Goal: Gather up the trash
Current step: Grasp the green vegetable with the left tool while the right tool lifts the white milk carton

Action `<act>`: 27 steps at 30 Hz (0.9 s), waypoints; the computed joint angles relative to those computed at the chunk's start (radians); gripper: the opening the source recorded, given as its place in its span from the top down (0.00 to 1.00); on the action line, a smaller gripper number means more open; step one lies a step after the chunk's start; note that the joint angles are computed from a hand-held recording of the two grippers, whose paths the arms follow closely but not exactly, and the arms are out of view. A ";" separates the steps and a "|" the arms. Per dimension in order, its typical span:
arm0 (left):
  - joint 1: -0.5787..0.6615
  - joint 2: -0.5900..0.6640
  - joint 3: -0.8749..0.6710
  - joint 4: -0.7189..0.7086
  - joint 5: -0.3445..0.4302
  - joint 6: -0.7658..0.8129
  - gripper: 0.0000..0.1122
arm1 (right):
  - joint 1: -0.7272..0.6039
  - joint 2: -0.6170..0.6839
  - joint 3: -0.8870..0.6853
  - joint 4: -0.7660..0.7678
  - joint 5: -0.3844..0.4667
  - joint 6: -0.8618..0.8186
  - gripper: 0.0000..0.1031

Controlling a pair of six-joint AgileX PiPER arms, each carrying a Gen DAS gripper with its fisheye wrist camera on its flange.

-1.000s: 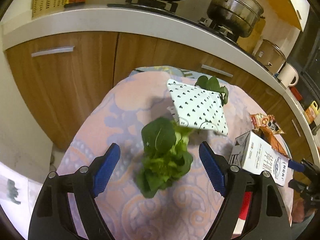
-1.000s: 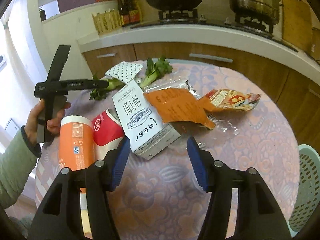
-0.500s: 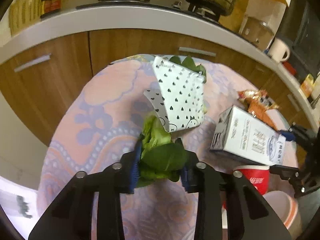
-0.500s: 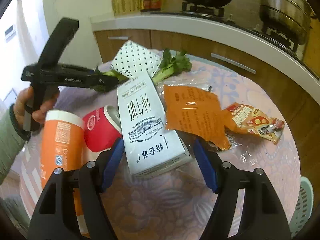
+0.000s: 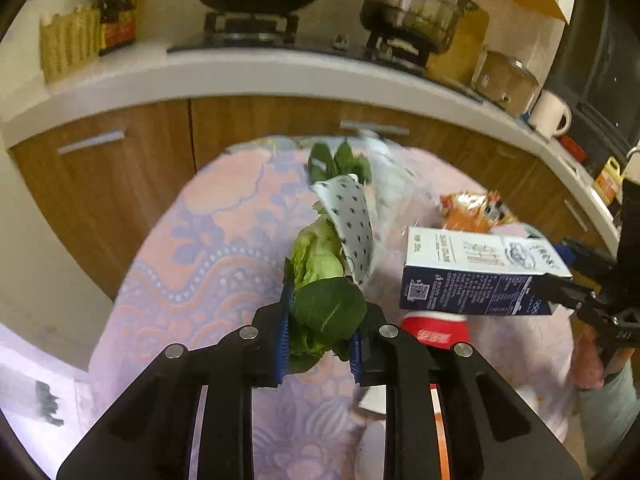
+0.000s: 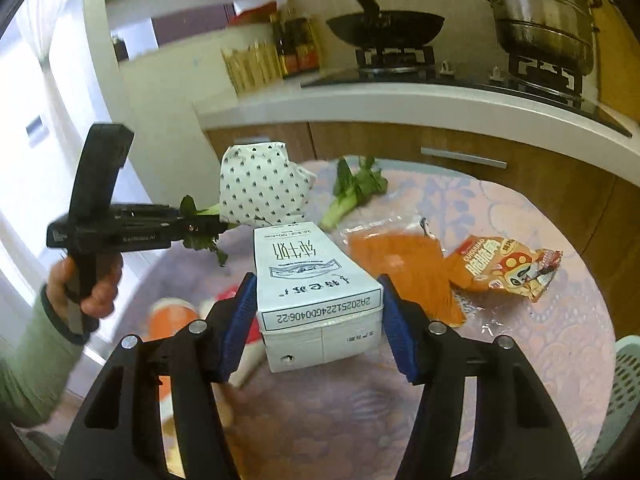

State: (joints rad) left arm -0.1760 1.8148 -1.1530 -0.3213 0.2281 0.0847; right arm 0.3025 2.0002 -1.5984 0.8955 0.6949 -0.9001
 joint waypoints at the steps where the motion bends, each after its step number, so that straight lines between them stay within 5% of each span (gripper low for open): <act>1: 0.001 -0.019 0.012 -0.012 -0.011 0.006 0.81 | -0.002 -0.010 0.007 0.020 0.001 -0.010 0.46; 7: -0.005 -0.087 0.061 -0.144 -0.078 0.084 0.81 | -0.024 -0.123 0.108 0.104 -0.061 -0.064 0.47; 12: -0.029 -0.105 0.050 -0.380 -0.088 0.297 0.81 | -0.090 -0.246 0.260 0.126 -0.142 -0.098 0.47; 16: -0.082 -0.094 0.016 -0.307 -0.089 0.238 0.81 | -0.116 -0.330 0.411 0.027 -0.284 -0.063 0.47; 20: -0.121 -0.064 -0.022 -0.340 -0.085 0.274 0.81 | -0.151 -0.347 0.515 0.060 -0.307 -0.109 0.47; 23: -0.154 -0.042 -0.054 -0.204 -0.078 0.148 0.81 | -0.172 -0.381 0.603 0.167 -0.287 -0.220 0.46; 27: -0.193 -0.024 -0.082 -0.097 -0.072 0.062 0.81 | -0.148 -0.368 0.643 0.085 -0.275 -0.185 0.46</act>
State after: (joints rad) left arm -0.3692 1.7907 -1.2351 -0.4185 0.1556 0.1467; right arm 0.1548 1.6317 -0.9557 0.9805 0.4196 -1.0851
